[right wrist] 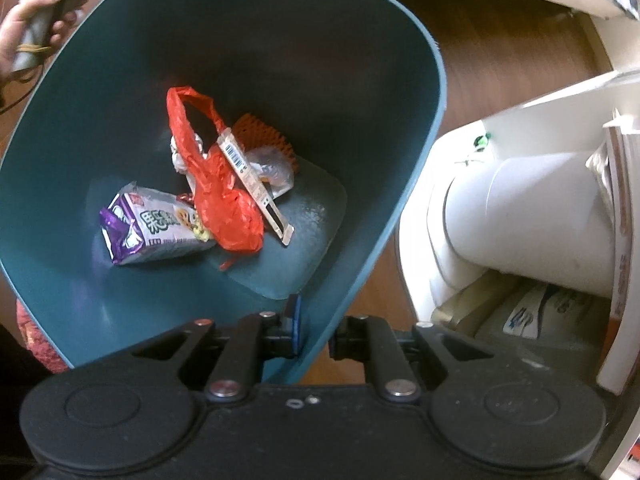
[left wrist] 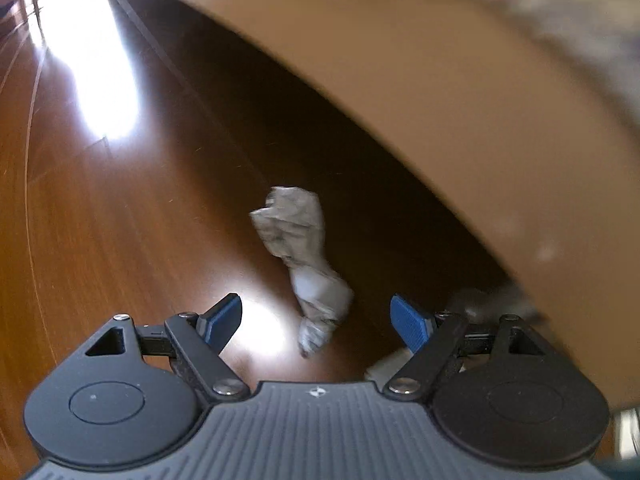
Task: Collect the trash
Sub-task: 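Move the left gripper down to the crumpled grey tissue, then close the left gripper on the grey tissue and lift it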
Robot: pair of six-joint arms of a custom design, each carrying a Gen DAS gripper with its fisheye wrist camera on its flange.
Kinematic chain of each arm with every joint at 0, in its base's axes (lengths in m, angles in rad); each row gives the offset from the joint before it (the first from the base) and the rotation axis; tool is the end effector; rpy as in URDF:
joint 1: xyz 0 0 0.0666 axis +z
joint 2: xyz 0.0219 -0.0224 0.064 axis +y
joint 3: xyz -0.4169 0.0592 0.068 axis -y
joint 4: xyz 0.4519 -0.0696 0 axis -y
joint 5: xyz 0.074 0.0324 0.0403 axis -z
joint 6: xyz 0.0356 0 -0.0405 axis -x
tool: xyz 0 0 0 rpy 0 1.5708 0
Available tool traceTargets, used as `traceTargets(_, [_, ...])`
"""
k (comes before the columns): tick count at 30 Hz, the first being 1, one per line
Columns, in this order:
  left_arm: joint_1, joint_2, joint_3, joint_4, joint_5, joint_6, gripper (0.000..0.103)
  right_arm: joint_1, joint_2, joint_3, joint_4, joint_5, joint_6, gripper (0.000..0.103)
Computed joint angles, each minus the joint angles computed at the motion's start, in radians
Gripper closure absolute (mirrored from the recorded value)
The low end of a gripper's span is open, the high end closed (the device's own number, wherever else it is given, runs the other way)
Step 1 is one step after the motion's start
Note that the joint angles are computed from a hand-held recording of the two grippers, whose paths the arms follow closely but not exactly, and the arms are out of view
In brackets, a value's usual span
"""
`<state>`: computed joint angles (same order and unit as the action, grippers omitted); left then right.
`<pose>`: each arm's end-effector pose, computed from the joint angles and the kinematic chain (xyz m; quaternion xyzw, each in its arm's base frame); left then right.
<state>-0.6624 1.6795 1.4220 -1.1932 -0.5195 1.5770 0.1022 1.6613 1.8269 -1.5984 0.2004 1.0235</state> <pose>0.4712 -0.3456 0.3184 -0.4398 0.8588 0.0596 0.2560 0.5855 0.0525 0.5063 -0.5238 0.8432 -0.1199 0.0171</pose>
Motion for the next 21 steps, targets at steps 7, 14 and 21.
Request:
traceTargets(7, [0.042, 0.036, -0.061, 0.107, 0.017, -0.008, 0.022, 0.003, 0.018, 0.008, -0.047, 0.030, -0.081, 0.091])
traceTargets(14, [0.075, 0.130, -0.001, 0.080, 0.065, -0.063, 0.022, 0.007, 0.031, 0.023, -0.065, 0.028, -0.130, 0.091])
traceTargets(21, [0.092, 0.160, 0.019, 0.064, 0.071, -0.080, 0.025, 0.004, 0.035, 0.033, -0.070, 0.021, -0.155, 0.092])
